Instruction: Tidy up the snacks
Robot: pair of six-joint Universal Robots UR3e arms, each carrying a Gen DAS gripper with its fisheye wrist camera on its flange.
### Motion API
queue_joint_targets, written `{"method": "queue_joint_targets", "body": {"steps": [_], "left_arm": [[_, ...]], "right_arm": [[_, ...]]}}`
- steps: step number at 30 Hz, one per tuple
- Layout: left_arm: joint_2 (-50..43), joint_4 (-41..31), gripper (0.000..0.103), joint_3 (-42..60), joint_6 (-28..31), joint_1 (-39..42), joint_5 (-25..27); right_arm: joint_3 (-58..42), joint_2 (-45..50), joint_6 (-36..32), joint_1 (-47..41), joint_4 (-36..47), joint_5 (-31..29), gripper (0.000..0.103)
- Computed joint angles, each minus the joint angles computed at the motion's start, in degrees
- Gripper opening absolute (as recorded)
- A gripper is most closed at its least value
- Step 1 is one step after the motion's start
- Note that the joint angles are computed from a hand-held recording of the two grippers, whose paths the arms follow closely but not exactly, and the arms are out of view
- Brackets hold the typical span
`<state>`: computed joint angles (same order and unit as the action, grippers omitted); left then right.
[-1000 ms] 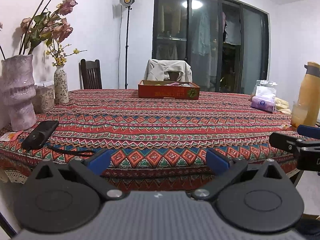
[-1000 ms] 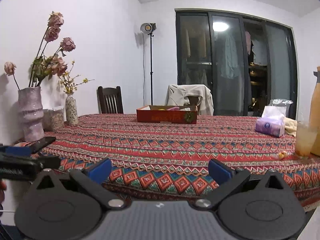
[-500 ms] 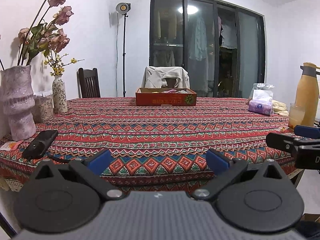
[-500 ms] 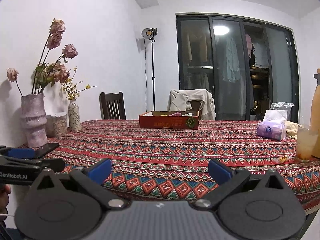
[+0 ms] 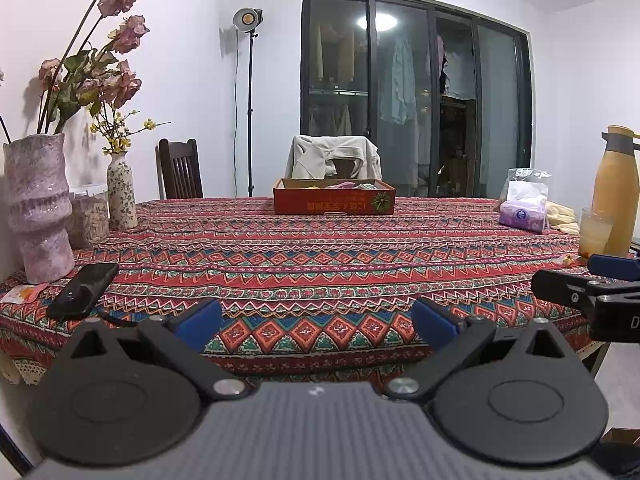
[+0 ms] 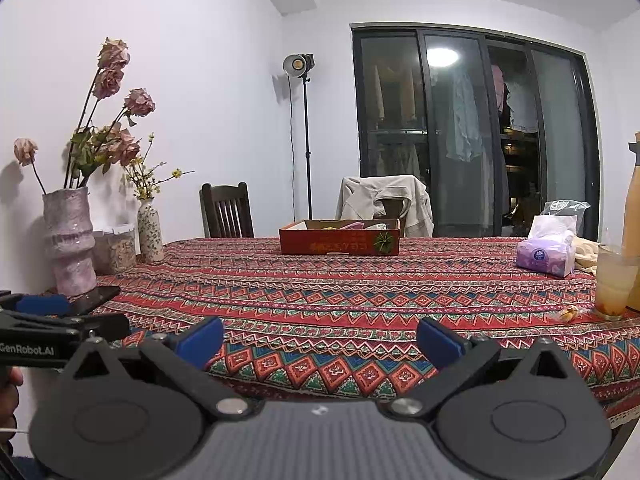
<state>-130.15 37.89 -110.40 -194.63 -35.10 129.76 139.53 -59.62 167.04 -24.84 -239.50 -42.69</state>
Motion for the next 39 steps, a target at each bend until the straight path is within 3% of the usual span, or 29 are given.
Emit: {"method": "queue_joint_targets", "body": {"steps": [39], "left_arm": [[-0.17,-1.37,0.103,0.83,-1.44,-0.56,1.41]], "right_arm": [[0.12,0.57,-0.19,-0.03,-0.43,0.25,0.103]]}}
